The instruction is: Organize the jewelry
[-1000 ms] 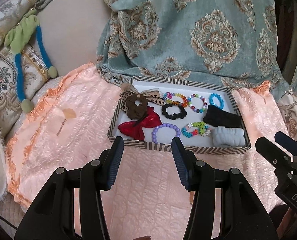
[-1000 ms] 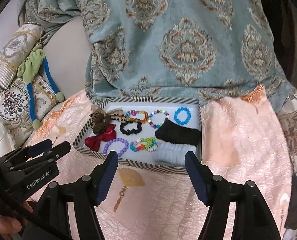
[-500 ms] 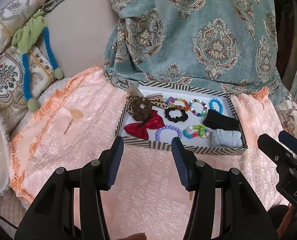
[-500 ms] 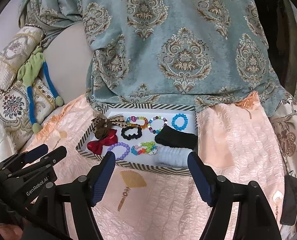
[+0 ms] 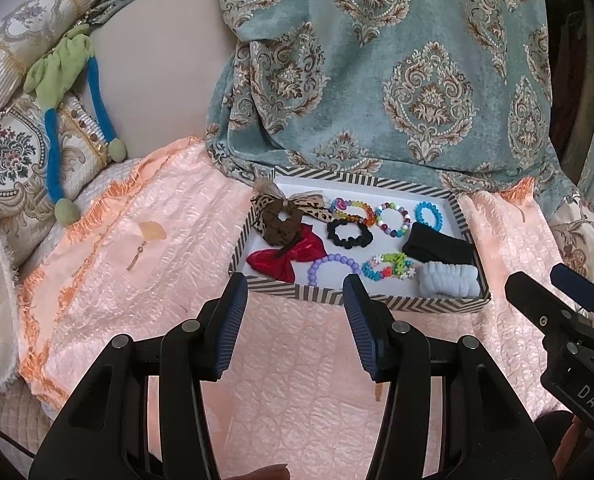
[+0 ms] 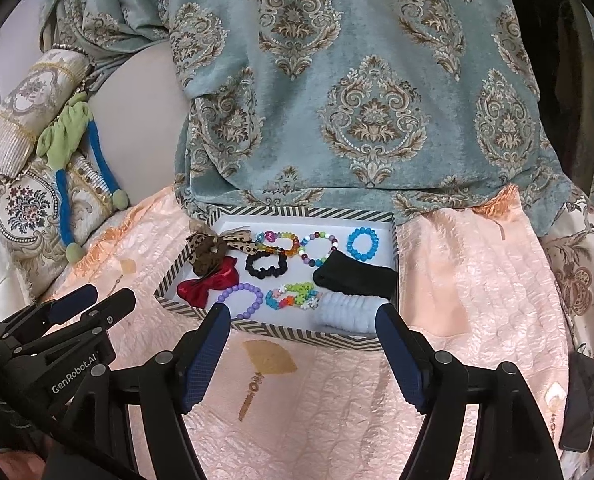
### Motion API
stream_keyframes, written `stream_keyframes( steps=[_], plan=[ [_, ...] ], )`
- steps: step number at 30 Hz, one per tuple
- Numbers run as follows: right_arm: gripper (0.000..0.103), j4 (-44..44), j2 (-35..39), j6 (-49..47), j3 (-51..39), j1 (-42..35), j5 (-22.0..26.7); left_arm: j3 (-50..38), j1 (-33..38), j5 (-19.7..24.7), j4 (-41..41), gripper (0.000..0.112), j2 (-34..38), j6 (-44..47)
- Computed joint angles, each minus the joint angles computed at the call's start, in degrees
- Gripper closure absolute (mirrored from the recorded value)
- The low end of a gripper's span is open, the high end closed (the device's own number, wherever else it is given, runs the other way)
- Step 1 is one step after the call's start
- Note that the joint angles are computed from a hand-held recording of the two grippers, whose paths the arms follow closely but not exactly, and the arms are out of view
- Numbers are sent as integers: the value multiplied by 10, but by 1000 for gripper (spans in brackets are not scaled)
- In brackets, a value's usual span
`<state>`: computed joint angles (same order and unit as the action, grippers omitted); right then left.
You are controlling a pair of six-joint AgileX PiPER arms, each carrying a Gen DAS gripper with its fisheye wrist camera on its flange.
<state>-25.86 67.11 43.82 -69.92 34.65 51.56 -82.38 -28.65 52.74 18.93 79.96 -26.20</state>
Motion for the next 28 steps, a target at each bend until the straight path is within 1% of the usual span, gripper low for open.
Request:
stream_keyframes(
  steps=[19, 23, 26, 28],
  plan=[
    [30, 9, 4, -10, -4, -1, -1, -5, -2, 0, 4, 63, 4, -3],
    [30, 21, 6, -20, -2, -9, -6, 1, -4, -8, 5, 63, 3, 1],
    [30, 31, 4, -29, 1, -20, -11, 8, 0, -22, -8, 63, 0, 13],
    [30, 40, 1, -40, 5, -34, -17, 6, -2, -21, -4, 63, 3, 12]
  ],
)
